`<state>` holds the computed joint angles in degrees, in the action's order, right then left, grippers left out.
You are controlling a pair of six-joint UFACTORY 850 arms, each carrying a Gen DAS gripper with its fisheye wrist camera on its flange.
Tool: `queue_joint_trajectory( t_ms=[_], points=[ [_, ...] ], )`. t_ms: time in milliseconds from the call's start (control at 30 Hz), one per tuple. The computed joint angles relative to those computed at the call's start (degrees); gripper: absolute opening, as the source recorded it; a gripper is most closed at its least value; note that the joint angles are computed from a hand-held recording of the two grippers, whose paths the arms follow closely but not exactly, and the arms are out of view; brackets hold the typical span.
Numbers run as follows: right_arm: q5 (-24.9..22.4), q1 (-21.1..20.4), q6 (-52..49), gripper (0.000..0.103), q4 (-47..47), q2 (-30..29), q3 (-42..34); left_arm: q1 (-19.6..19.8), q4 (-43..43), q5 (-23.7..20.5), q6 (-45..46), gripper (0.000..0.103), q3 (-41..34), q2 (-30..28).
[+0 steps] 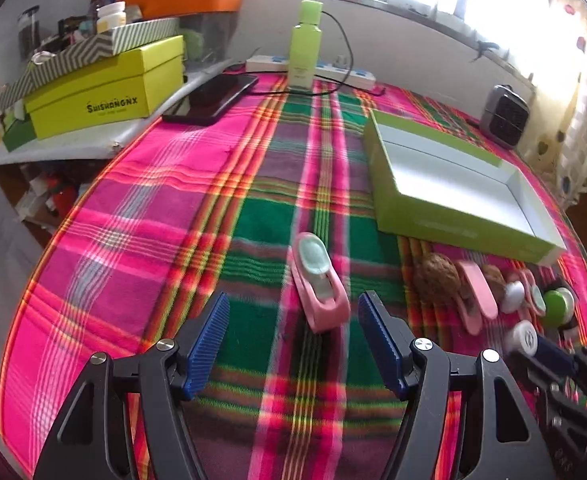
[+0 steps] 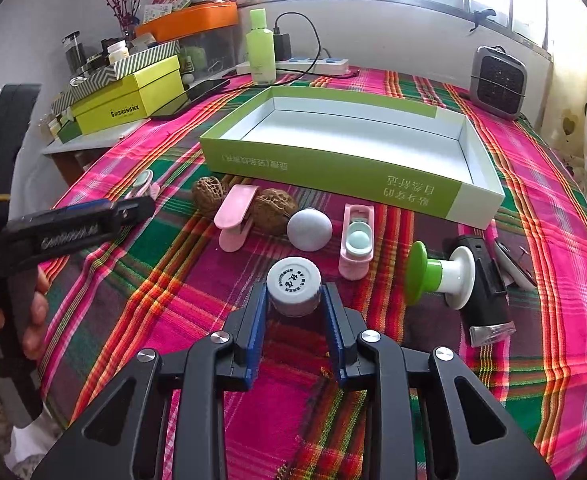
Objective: Organize objects
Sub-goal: 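Close right gripper on the white jar while left gripper grasps the pink mint-capped holder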
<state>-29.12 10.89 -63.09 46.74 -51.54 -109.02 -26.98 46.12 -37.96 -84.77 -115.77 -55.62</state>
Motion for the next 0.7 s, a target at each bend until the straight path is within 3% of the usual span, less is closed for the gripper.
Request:
queue_joint_trajectory(
  t_ms=[200,500,700],
  points=[
    [-0.11,-0.01,0.15,0.029,0.03,-0.14,-0.22,0.15,0.1,-2.88,0.74,0.05,-2.84,-1.69],
    [-0.44,-0.03,0.35,0.029,-0.13,-0.34,-0.58,0.26,0.11,-2.14,1.12,0.027,-2.73,-1.59],
    [-0.45,-0.05,0.35,0.029,-0.19,-0.37,-0.62,0.19,-1.08,-2.31,3.27,0.018,-4.28,-2.43]
  ],
)
